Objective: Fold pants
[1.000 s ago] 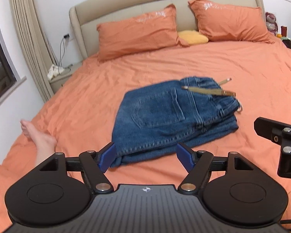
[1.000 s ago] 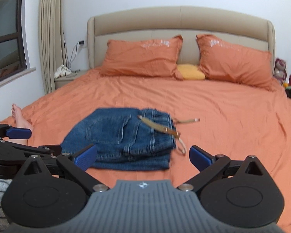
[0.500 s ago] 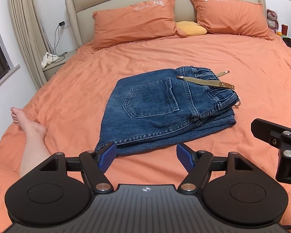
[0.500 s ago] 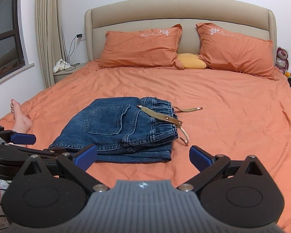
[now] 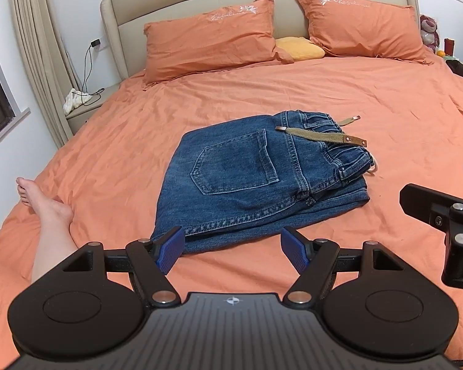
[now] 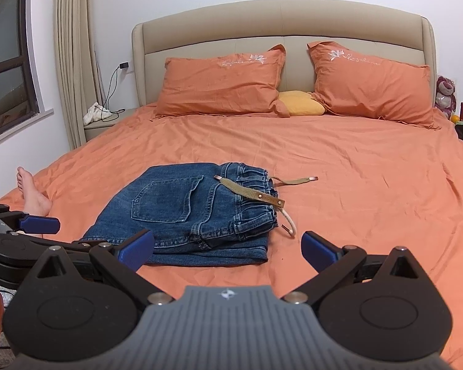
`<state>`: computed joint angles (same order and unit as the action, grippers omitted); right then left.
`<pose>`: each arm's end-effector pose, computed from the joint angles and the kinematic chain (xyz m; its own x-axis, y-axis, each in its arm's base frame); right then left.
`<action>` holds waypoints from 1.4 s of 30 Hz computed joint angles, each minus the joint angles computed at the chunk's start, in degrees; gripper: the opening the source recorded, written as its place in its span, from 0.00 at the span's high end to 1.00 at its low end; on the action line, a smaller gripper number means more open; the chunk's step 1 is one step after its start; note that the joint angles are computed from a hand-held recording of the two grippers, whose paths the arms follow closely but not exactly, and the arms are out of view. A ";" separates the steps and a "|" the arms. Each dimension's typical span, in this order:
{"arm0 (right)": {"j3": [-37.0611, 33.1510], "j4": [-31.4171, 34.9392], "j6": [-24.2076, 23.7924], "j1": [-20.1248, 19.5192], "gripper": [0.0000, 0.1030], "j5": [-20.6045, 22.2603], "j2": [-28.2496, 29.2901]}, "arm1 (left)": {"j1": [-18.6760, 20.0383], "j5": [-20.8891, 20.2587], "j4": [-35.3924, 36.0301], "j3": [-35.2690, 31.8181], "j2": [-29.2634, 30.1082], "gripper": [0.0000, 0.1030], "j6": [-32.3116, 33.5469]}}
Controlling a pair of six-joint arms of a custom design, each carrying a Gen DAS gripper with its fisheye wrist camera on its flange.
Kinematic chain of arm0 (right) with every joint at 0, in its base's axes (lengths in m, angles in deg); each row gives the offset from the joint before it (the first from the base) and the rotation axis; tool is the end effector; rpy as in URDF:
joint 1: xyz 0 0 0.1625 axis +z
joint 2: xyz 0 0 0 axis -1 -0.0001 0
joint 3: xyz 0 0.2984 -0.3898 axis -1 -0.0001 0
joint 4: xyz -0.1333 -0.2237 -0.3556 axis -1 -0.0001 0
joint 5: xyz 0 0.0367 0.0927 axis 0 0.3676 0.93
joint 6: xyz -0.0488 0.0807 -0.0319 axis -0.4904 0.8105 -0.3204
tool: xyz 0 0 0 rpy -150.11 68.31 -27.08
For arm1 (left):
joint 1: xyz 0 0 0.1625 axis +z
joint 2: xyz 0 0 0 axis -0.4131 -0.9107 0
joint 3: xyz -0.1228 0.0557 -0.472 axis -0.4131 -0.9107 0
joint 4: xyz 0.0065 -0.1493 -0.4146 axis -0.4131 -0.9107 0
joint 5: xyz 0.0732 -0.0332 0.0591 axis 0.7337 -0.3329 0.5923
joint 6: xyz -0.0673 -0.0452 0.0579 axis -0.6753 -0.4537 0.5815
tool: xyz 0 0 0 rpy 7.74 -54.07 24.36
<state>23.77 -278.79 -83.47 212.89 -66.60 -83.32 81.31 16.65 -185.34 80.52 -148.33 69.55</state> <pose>0.4638 -0.5826 0.0588 -0.7739 -0.2150 0.5957 -0.6031 0.5371 -0.5898 -0.1437 -0.6233 0.4363 -0.5369 0.0387 -0.8427 0.6242 0.6903 -0.3660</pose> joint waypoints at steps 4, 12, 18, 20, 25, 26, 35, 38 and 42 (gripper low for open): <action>0.09 -0.07 -0.04 0.02 0.05 0.01 -0.05 | -0.07 0.02 -0.14 0.01 0.03 0.19 0.08; 0.06 -0.20 -0.14 0.12 0.05 -0.08 -0.14 | -0.15 0.05 0.02 0.07 -0.02 0.19 -0.13; 0.23 -0.34 -0.31 0.12 0.05 0.03 -0.28 | -0.15 0.05 -0.10 0.10 0.01 0.19 -0.09; 0.23 -0.29 -0.29 0.12 0.05 0.03 -0.30 | -0.18 0.10 -0.13 0.13 0.01 0.19 -0.10; 0.23 -0.11 -0.14 0.15 0.05 0.00 -0.34 | -0.20 -0.18 0.71 0.02 -0.26 0.19 -0.24; 0.21 -0.06 -0.19 0.15 0.05 -0.02 -0.34 | -0.23 -0.23 0.94 -0.08 -0.30 0.19 -0.22; 0.28 -0.29 -0.60 0.21 0.05 -0.01 -0.29 | -0.30 -0.32 1.04 -0.27 -0.31 0.19 -0.18; 0.21 -0.31 -0.71 0.20 0.05 0.05 -0.28 | -0.27 -0.36 0.98 -0.30 -0.30 0.19 -0.08; 0.19 -0.38 -0.96 0.20 0.05 0.16 -0.28 | -0.46 -0.21 0.90 -0.23 -0.36 0.19 -0.18</action>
